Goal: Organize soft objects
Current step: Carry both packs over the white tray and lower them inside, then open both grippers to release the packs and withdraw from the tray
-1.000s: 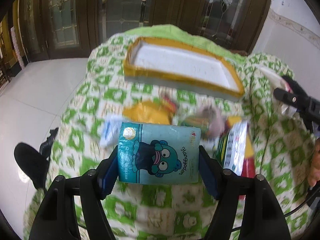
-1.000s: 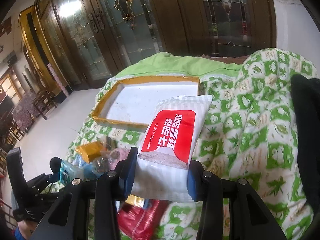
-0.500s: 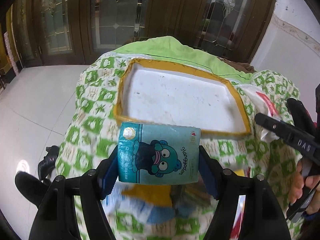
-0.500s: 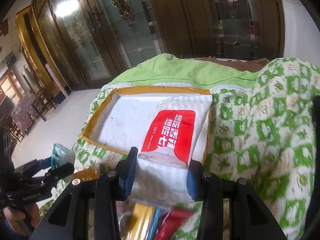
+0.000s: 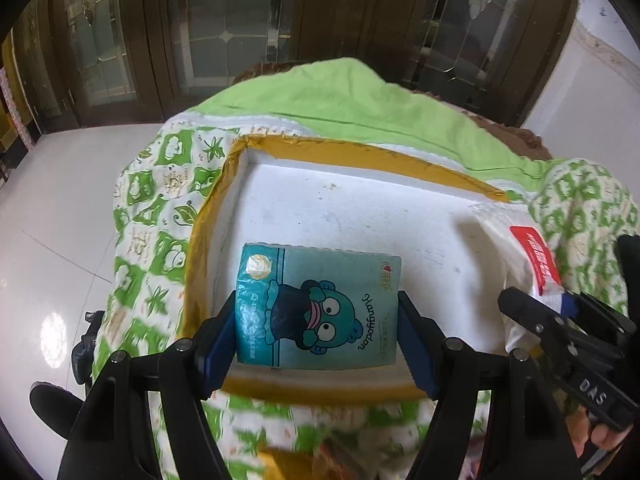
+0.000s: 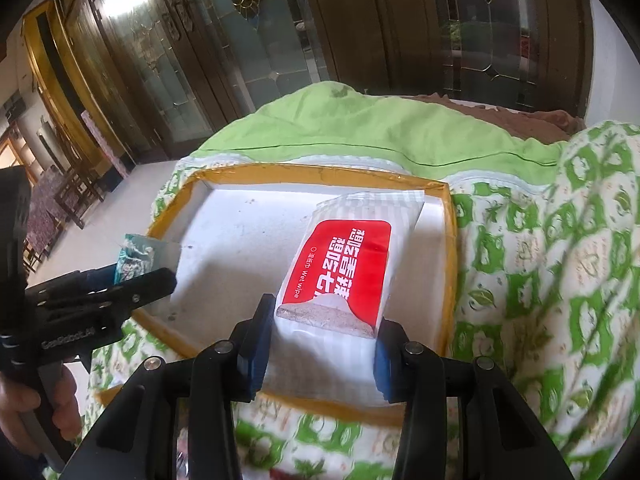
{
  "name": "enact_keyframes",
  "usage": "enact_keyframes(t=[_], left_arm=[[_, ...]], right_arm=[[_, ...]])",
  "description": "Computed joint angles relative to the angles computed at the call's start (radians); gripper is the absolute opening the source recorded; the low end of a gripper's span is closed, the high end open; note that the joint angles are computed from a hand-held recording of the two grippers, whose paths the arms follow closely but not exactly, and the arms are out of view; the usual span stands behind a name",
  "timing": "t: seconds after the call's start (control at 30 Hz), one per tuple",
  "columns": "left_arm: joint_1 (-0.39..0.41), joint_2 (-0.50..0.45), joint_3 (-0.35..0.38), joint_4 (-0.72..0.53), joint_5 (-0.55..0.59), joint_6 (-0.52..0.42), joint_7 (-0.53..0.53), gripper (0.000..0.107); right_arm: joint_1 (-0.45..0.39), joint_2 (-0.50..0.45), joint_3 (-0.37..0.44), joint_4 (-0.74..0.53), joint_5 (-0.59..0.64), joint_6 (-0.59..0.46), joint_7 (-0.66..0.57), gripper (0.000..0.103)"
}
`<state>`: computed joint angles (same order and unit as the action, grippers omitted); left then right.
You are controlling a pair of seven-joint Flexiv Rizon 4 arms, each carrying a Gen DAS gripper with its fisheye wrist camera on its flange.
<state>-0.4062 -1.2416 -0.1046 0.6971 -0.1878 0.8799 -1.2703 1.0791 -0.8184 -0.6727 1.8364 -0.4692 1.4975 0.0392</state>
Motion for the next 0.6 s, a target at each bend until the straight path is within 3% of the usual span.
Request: enact_keyframes(t=[0.17, 0.4, 0.6], left_arm=[[-0.019, -0.113, 0.041, -0.202, 0.010, -0.125, -0.043, 0.072], [-0.025, -0.154, 0.045, -0.272, 0.059, -0.176, -0.067, 0.072], [-0.037, -0.231, 0.078, -0.432, 0.040, -0.279, -0.073, 0.074]], right_arm=[[-0.073, -0.016, 0.085, -0.052, -0.013, -0.034, -0.037, 0.046], [-0.178, -0.024, 0.218, -0.100, -0.059, -0.082, -0.032, 0.046], [-0.197, -0.029, 0.239, -0.110, -0.122, -0.094, 0.005, 0.047]])
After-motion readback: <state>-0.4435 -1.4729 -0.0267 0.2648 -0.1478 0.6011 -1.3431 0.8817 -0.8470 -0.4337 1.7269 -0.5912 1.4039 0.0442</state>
